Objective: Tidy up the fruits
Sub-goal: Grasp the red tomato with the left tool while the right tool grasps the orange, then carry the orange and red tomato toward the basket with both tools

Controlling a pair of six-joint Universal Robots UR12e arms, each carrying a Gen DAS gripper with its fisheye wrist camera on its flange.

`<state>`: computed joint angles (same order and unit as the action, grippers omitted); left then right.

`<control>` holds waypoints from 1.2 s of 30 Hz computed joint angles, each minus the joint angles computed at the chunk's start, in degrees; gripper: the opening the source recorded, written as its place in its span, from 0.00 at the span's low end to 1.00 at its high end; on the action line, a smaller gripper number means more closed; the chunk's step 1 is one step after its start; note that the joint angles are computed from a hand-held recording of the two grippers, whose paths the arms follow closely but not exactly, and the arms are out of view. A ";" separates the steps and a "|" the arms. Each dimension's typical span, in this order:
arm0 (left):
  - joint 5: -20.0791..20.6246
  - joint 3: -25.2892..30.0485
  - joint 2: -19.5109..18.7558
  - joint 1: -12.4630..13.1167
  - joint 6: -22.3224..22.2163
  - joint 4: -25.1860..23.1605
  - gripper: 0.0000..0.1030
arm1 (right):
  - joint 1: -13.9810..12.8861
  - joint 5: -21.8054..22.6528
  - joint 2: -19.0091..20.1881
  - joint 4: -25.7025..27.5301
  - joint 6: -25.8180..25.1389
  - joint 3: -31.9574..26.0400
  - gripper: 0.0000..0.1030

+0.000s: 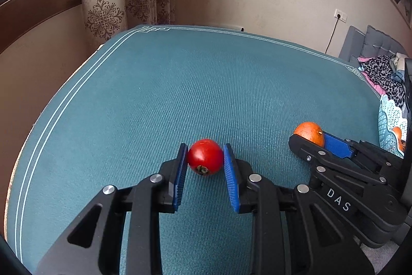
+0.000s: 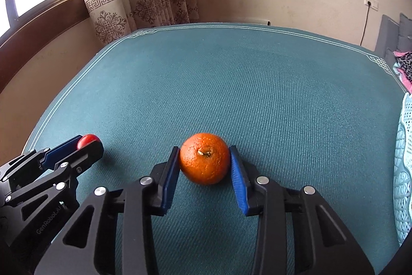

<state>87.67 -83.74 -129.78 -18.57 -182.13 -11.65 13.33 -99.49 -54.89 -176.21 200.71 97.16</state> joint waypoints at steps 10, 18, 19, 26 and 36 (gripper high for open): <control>-0.79 -0.67 0.25 -0.02 1.02 1.70 0.28 | -0.02 -0.60 -1.92 -2.52 1.73 3.14 0.37; -1.82 -1.53 0.74 -0.26 1.93 3.21 0.28 | 0.48 -2.90 -3.51 -4.66 3.23 5.38 0.37; -1.98 -1.61 0.79 -0.29 2.05 3.29 0.28 | 0.61 -3.20 -3.59 -4.84 3.37 5.39 0.37; -2.39 -2.18 1.11 -0.70 3.03 3.98 0.28 | 0.98 -4.94 -5.09 -6.98 4.42 7.18 0.37; -2.84 -3.03 1.57 -1.23 4.64 4.96 0.28 | 1.20 -7.26 -7.06 -9.26 6.38 9.69 0.37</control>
<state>84.83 -86.77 -128.21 -19.80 -177.49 -6.68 14.53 -106.75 -61.95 -185.47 207.09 106.85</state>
